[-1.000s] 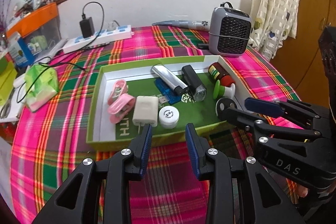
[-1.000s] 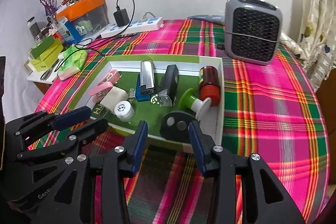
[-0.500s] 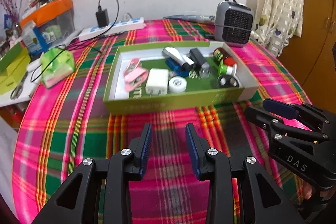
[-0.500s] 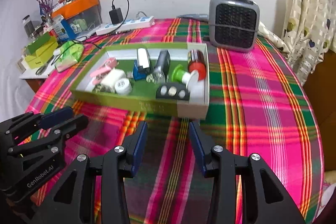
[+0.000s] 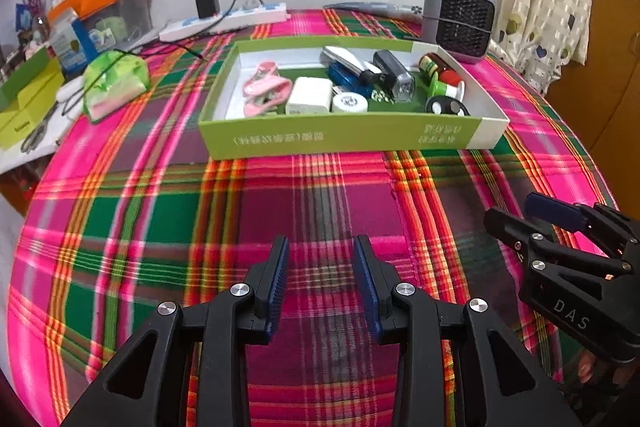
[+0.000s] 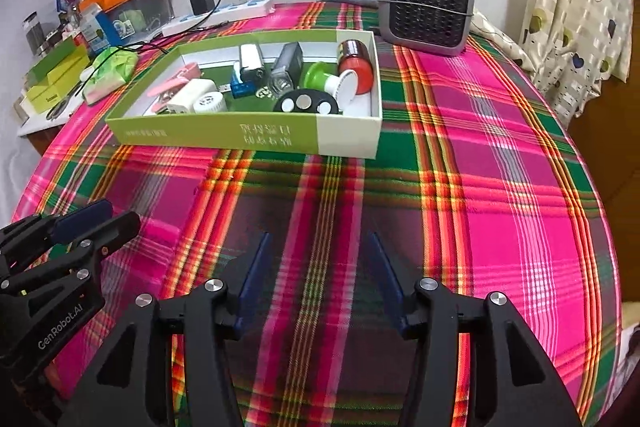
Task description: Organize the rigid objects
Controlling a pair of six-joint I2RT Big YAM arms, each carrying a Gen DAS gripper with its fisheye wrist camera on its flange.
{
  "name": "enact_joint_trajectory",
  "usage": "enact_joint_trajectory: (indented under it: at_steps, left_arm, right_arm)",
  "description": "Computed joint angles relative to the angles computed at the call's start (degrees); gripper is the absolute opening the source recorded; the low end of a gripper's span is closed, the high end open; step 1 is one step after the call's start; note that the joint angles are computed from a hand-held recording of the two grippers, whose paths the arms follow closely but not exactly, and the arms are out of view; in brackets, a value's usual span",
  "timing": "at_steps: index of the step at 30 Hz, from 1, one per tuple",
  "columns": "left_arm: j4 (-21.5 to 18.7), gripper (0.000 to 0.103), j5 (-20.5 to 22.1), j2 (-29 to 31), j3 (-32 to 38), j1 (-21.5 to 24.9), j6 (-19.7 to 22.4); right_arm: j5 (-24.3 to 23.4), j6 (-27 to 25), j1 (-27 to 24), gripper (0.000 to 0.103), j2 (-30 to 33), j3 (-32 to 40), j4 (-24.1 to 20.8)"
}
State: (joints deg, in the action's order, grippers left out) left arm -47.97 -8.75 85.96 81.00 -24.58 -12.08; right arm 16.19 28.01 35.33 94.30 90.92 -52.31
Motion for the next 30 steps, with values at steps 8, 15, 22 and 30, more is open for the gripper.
enact_joint_trajectory:
  at_steps: [8, 15, 22, 30]
  left_arm:
    - [1.2, 0.036, -3.1, 0.4, -0.4, -1.1, -0.3]
    - [1.2, 0.040, -4.8, 0.7, -0.1, -1.9, -1.8]
    - [1.3, 0.040, -4.3, 0.6, -0.1, -1.7, -2.3]
    - [1.3, 0.042, -4.1, 0.7, -0.1, -1.8, -2.2]
  right_arm:
    - [3.3, 0.9, 0.5, 0.057, 0.3, 0.2, -1.4]
    - [3.7, 1.8, 0.2, 0.064, 0.0, -0.3, -1.4]
    - [3.5, 1.8, 0.1, 0.065, -0.1, -0.5, -1.2]
    - [3.5, 1.9, 0.2, 0.065, 0.1, -0.3, -1.2]
